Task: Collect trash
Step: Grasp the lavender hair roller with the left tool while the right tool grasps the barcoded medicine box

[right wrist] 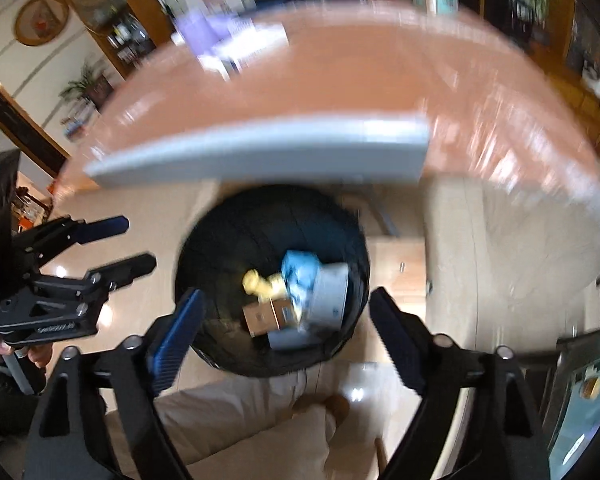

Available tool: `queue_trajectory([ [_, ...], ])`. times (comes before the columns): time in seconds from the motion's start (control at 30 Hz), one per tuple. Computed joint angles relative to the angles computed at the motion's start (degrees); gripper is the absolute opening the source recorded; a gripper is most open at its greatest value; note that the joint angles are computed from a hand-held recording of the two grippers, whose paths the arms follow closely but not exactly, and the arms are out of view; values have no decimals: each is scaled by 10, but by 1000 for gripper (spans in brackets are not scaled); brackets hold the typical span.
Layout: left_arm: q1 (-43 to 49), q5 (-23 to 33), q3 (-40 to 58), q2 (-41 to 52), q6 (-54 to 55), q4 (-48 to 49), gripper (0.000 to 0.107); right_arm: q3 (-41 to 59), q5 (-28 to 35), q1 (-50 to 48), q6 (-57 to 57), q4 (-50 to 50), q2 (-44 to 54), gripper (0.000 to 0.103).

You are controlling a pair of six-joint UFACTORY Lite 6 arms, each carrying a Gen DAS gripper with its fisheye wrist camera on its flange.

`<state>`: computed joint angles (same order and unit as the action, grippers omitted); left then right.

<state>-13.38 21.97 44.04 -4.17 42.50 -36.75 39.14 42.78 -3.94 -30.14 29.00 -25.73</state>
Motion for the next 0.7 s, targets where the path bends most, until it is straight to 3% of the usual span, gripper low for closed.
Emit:
queue_trajectory([
  [0.1,19,-3,4,-64,34,-30,100,43,-24,13,-6,-1,-33,99],
  [0.17,34,-18,34,-66,31,-27,101,70,-46,16,-30,29,-26,99],
  [0.33,70,-25,145,29,17,-25,101,188,-99,60,9,27,114,99],
  [0.5,115,6,276,151,11,-18,101,286,-147,132,109,-94,239,99],
  [0.7,145,65,434,286,-5,-4,101,414,-149,175,184,-231,379,99],
])
